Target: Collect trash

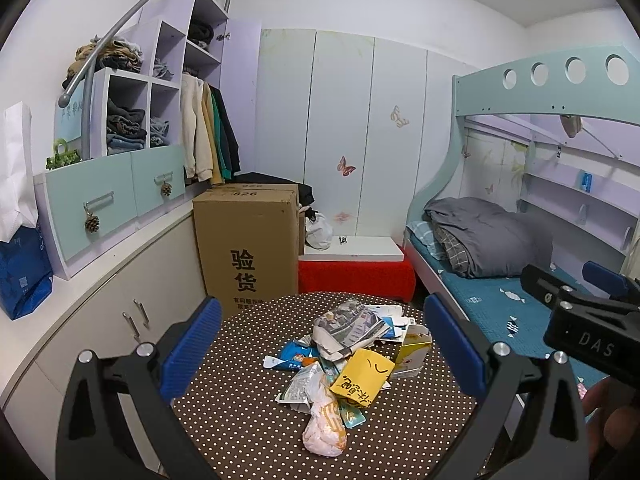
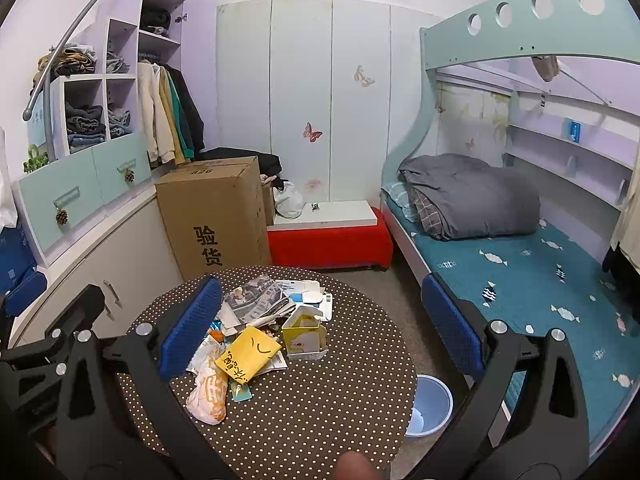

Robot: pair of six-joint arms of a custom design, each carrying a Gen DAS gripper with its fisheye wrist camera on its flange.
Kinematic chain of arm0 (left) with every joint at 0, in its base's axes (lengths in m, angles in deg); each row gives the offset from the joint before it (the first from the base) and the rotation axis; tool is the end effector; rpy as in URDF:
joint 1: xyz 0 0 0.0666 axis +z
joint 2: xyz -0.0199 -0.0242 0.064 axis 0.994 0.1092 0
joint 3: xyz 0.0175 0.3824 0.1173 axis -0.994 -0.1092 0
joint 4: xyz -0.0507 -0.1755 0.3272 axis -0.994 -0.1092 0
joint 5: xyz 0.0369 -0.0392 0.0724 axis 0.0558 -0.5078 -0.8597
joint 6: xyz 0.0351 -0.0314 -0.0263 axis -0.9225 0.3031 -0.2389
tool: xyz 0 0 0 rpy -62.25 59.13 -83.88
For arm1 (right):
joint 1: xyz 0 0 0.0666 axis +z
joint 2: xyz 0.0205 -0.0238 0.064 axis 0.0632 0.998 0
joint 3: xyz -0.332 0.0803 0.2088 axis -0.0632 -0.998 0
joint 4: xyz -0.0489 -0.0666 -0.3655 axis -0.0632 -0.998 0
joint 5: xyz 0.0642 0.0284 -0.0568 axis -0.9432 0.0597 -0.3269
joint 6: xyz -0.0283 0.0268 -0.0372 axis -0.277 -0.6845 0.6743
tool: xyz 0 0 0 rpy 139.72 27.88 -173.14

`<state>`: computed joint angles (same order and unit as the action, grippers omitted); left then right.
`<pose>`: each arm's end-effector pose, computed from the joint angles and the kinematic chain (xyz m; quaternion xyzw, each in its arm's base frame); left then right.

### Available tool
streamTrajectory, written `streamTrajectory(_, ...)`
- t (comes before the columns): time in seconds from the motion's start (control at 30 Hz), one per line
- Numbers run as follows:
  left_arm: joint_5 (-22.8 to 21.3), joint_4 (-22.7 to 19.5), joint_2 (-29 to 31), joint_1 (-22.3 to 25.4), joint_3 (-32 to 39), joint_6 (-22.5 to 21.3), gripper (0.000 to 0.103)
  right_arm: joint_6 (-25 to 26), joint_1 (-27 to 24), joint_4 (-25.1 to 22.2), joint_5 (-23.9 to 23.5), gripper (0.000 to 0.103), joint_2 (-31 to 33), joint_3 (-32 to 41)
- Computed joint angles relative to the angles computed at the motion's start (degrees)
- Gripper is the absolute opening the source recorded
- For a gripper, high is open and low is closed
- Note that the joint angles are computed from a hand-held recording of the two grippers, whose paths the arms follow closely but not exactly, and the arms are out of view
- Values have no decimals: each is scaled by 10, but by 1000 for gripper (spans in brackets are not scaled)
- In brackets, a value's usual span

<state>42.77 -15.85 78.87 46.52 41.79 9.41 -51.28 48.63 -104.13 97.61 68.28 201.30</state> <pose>0.4015 -0.2906 0.6426 0.1044 0.8170 -0.0902 0.5600 0.3456 0.3048 0.6732 0.1334 0.8265 -0.0639 0.5432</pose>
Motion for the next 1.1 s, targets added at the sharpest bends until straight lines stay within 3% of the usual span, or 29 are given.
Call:
streamTrajectory(0.43, 1, 6, 2, 3, 0, 0, 99, -1, -1, -2, 2, 98, 3, 1)
streamTrajectory(1.1, 7, -7, 14, 26, -20, 3, 99, 4, -30, 6, -42, 98, 1, -30)
